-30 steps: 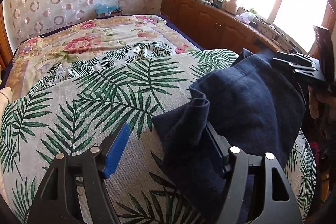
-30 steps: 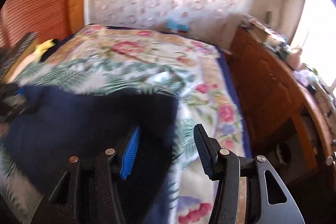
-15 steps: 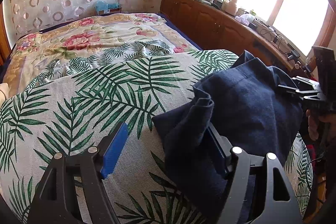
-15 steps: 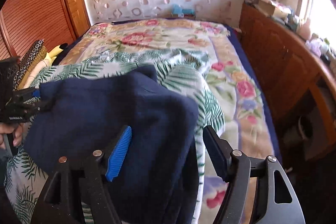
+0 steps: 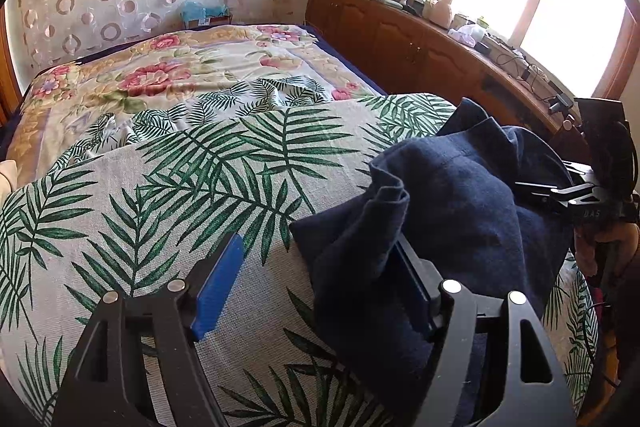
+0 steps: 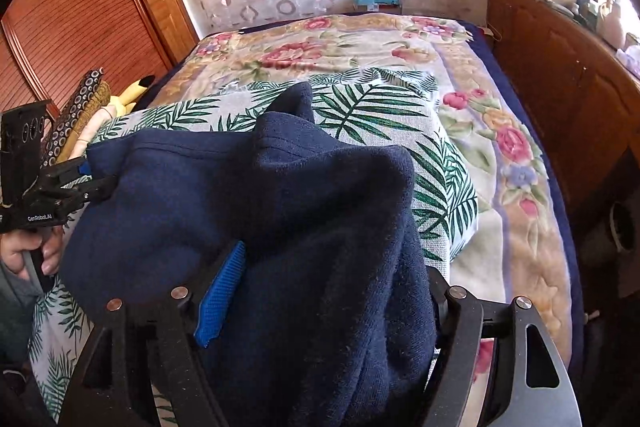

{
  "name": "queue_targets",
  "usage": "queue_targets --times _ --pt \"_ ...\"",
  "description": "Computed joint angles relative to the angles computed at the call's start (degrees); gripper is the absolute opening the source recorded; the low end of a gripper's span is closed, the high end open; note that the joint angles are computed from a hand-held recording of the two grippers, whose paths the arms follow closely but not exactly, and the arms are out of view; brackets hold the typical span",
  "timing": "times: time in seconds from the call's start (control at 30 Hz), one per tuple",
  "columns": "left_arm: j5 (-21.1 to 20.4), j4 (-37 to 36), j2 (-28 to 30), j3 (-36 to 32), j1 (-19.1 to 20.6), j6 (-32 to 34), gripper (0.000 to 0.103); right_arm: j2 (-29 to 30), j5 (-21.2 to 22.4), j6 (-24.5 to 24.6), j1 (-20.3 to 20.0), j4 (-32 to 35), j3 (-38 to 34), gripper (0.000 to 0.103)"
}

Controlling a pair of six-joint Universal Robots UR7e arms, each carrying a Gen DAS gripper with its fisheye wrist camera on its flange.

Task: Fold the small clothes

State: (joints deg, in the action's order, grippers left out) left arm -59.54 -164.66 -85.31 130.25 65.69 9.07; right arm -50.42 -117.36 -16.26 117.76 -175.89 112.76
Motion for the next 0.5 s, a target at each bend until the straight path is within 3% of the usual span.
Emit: queue_targets --times 0.1,0.23,0.3,0.5 --pt "-1.5 0.4 -0.1 -0.2 0.4 0.3 0.068 0.3 -0.3 -1.0 0.2 -1.4 0.8 0.067" --pt "-5.1 2.8 -0.2 -1.1 1.2 -0.2 0.048 0.3 1.4 -1.5 0.2 -2.5 1.9 0.051" --pt "-6.2 4.3 -0.2 -1.7 1.4 -1.0 0.042 0.1 3.4 -1.6 -0.3 -2.4 2.3 0.035" --pt "-7.8 6.4 -1.4 -2.0 0.9 -2.1 0.023 -0.2 2.8 -5.7 1.2 -8.0 4.2 0.024"
